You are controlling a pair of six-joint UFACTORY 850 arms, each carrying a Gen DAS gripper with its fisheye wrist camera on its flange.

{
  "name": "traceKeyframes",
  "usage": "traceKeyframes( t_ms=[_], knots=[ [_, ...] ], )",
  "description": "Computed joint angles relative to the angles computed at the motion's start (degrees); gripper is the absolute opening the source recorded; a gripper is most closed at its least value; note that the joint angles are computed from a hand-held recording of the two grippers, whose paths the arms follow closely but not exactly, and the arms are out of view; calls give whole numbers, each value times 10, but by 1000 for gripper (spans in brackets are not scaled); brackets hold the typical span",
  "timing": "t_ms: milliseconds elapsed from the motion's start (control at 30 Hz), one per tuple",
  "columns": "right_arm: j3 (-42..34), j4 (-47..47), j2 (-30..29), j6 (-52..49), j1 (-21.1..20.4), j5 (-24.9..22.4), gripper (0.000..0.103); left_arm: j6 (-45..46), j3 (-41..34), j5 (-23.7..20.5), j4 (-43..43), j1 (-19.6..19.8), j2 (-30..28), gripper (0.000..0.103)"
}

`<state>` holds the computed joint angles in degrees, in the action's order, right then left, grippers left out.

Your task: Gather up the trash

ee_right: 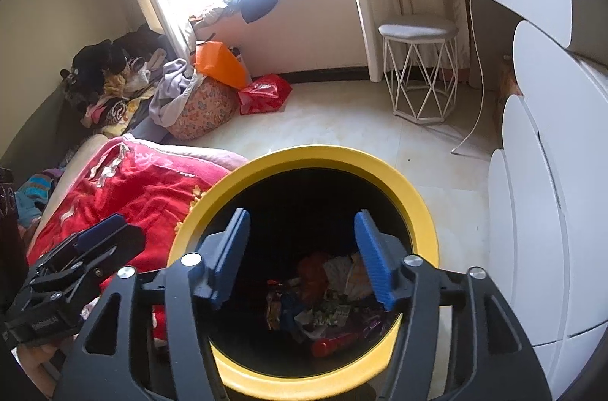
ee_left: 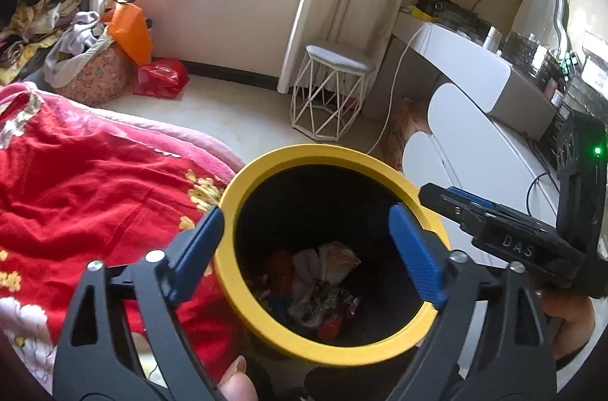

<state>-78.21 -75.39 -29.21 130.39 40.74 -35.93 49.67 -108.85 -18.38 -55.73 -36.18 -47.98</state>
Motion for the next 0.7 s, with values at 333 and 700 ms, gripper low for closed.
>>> traceKeyframes(
  t_ms=[333,700],
  knots=[
    [-9,-6,9,-6,27,-44,79,-6,70,36,-6,12,56,92],
    [-57,-25,-16,-28,60,-65,93,-210,151,98,188,25,118,92]
  ],
)
